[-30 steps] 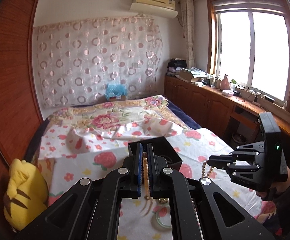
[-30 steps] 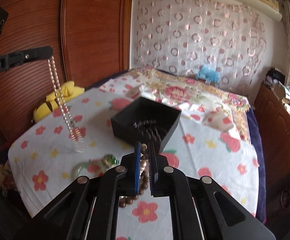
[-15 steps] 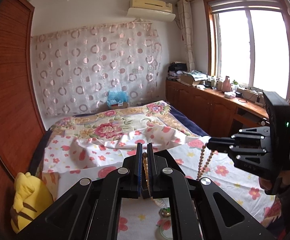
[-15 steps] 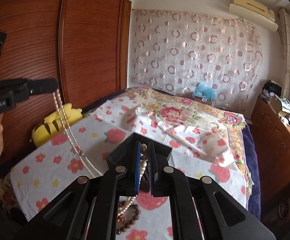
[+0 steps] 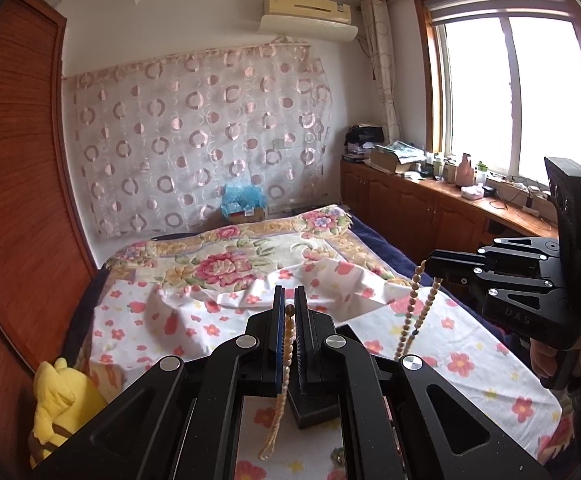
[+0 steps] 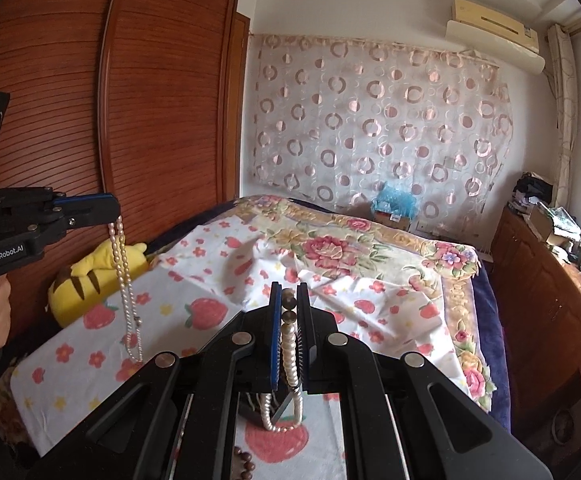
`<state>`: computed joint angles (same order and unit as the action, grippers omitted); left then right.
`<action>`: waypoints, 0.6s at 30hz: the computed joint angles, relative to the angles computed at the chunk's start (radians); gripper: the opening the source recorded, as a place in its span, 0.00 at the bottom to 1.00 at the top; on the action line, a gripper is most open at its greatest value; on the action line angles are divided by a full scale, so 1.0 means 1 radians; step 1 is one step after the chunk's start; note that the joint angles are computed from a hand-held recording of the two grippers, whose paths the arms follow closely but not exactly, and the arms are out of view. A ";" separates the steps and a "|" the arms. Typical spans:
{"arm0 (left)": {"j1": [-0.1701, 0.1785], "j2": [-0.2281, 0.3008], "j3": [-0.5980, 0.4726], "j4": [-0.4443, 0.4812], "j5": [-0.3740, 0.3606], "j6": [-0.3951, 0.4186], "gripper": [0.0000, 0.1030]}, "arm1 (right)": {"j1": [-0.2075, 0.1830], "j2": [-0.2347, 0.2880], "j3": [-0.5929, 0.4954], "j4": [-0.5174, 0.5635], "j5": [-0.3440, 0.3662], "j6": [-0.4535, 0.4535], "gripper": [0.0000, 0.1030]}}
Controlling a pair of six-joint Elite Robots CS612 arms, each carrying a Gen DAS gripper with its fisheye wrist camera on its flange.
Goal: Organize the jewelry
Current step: 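Lift the pearl necklace with both grippers and carry it over the black box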
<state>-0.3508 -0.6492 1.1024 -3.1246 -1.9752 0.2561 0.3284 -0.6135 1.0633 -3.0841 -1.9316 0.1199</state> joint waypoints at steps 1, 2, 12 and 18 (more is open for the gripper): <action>0.000 0.006 -0.016 0.012 -0.002 -0.006 0.04 | -0.002 0.002 -0.007 0.004 0.001 0.004 0.08; -0.001 0.009 -0.023 0.017 -0.003 -0.009 0.04 | -0.006 0.005 -0.017 0.008 0.004 0.014 0.08; -0.008 0.036 -0.105 0.068 -0.032 -0.058 0.04 | -0.023 0.036 -0.105 0.073 -0.010 0.019 0.08; -0.018 0.049 -0.122 0.094 -0.025 -0.053 0.04 | -0.028 0.053 -0.148 0.093 -0.017 0.017 0.08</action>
<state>-0.3689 -0.5998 0.9806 -3.0303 -2.0006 0.2030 0.3008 -0.5604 0.9157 -2.9915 -1.9489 0.1368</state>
